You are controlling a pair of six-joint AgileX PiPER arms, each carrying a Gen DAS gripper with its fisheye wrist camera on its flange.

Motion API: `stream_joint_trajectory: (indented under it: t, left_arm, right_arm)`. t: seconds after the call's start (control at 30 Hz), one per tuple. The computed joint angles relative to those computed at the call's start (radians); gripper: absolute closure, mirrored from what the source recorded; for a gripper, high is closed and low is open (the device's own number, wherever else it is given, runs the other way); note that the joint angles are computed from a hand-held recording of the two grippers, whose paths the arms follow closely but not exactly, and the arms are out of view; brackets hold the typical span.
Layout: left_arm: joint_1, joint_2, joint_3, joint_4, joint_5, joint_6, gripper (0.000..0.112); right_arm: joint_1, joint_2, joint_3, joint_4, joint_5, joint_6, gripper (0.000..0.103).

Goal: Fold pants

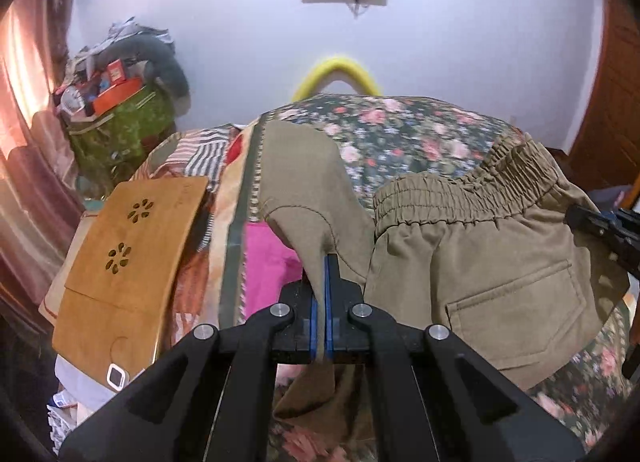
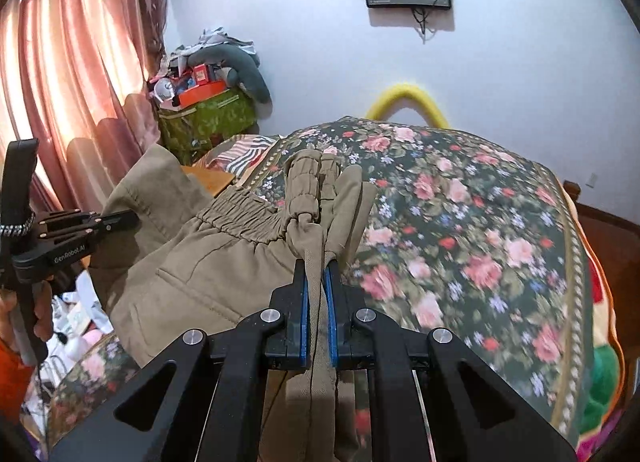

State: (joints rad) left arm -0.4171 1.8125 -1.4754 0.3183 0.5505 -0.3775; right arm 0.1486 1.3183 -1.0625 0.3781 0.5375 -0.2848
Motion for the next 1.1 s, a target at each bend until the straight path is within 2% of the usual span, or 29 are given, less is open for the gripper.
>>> stream_joint_trajectory:
  t: [0.1, 0.2, 0.3, 0.4, 0.53, 0.67, 0.73, 0.77, 0.83, 0.9, 1.1]
  left_arm:
    - [0.043, 0.094, -0.085, -0.008, 0.000, 0.015, 0.110]
    - [0.060, 0.206, -0.188, 0.065, 0.021, -0.031, 0.110]
    - [0.083, 0.298, -0.280, 0.034, 0.041, -0.012, 0.110]
    - [0.092, 0.391, -0.360, 0.041, 0.065, -0.024, 0.110]
    - [0.113, 0.492, -0.420, -0.001, 0.089, 0.018, 0.110]
    - [0.140, 0.514, -0.391, -0.031, 0.083, 0.037, 0.107]
    - [0.156, 0.505, -0.356, -0.041, 0.076, 0.042, 0.100]
    - [0.156, 0.500, -0.343, -0.019, 0.075, 0.023, 0.099]
    - [0.151, 0.492, -0.305, 0.072, 0.092, -0.055, 0.087]
    - [0.160, 0.484, -0.277, 0.067, 0.098, -0.052, 0.082]
    - [0.169, 0.371, -0.078, 0.035, 0.048, -0.024, 0.081]
  right_arm:
    - [0.035, 0.088, -0.037, -0.036, -0.048, 0.039, 0.097]
    - [0.062, 0.166, -0.060, -0.070, -0.097, 0.074, 0.097]
    - [0.101, 0.244, -0.086, -0.157, -0.130, 0.155, 0.097]
    - [0.144, 0.314, -0.105, -0.276, -0.144, 0.265, 0.097]
    - [0.165, 0.374, -0.115, -0.337, -0.124, 0.316, 0.096]
    - [0.144, 0.362, -0.093, -0.254, -0.108, 0.249, 0.092]
    - [0.144, 0.360, -0.102, -0.251, -0.074, 0.243, 0.082]
    - [0.152, 0.352, -0.102, -0.293, -0.055, 0.282, 0.081]
    - [0.168, 0.305, -0.059, -0.347, -0.052, 0.339, 0.078]
    - [0.166, 0.270, -0.020, -0.329, -0.056, 0.324, 0.072]
    - [0.210, 0.127, 0.093, -0.378, -0.038, 0.370, 0.070]
